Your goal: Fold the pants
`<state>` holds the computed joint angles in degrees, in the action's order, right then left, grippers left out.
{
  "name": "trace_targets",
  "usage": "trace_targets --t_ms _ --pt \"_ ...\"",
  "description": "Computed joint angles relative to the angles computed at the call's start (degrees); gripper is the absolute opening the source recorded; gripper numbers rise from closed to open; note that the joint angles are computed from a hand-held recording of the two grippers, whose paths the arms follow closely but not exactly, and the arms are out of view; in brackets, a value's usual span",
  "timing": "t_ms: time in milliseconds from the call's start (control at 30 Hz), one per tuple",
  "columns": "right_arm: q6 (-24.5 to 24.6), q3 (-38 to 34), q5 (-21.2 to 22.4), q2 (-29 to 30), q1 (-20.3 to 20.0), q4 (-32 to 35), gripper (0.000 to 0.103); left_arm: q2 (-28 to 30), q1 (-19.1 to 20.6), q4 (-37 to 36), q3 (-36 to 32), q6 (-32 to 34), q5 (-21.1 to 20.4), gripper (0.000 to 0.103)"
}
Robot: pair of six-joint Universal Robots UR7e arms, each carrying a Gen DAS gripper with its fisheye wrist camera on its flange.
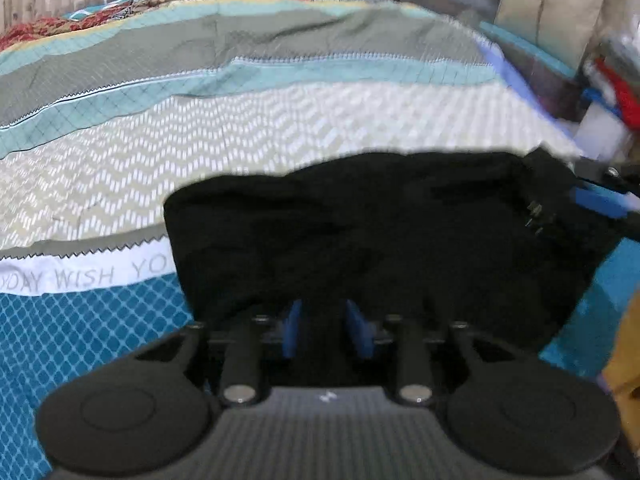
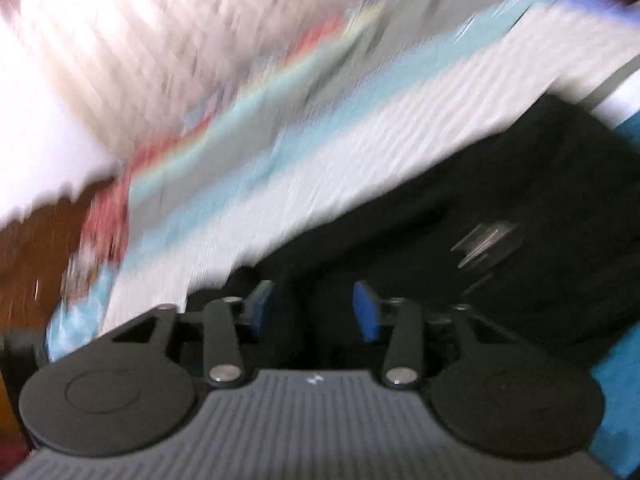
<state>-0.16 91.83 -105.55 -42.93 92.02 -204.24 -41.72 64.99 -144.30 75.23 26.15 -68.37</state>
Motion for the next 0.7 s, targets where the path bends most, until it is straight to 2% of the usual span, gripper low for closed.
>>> trace_targets --t_ms 67,100,133,200,267,333,400,467,500,567,633,700 --pt "-1.03 3.16 -4.94 -1.47 -0.85 -10.91 0.072 -0.56 0.14 0.17 -0.86 -1.63 -2.92 0.038" --pt "-1.8 3.91 -8.44 -1.82 -1.29 -15.74 0.074 -0.19 0.06 0.67 -2.07 -2.33 -3.77 0.038" --pt "-2.04 4.38 -11.22 -2.26 -1.95 -18.73 0.078 0.53 -0.12 1.07 -3.48 -3.13 -4.54 0.038" --pt "0.89 5.14 -15.38 -3.62 -3.66 -19.39 0.08 3.07 -0.42 2.93 -7.79 -4.99 -5.91 0.038" --pt "5.6 7.21 -13.68 -5.66 -6.15 -17.86 0.08 6.28 -0.67 5.97 -12.68 -6.16 -7.19 0.036" --pt "9.09 7.34 -11.02 -5.7 -7.58 -16.51 0.08 9.77 -1.04 9.77 -17.44 -6.75 -6.73 0.032" --pt "11.78 8.87 -7.19 -6.77 -9.34 -15.08 0.08 13.78 -1.34 13.99 -21.99 -6.61 -3.64 0.022" --pt "13.09 8.55 -5.51 -6.15 -9.91 -14.67 0.08 16.29 -1.86 14.06 -22.82 -4.16 1.73 0.022" --pt "12.2 8.21 -5.66 -5.55 -9.3 -15.02 0.077 16.62 -2.16 11.18 -21.32 -1.77 3.85 0.023" --pt "11.26 8.22 -5.76 -6.13 -8.03 -11.68 0.031 16.27 -2.73 7.93 -19.1 -0.03 5.5 0.023" --pt "12.17 9.2 -5.36 -7.14 -7.41 -8.41 0.027 15.73 -3.21 9.12 -19.03 -1.66 6.07 0.024" --pt "10.61 8.93 -6.11 -7.18 -6.2 -9.34 0.025 14.67 -3.43 12.06 -20.01 -4.26 4.29 0.032"
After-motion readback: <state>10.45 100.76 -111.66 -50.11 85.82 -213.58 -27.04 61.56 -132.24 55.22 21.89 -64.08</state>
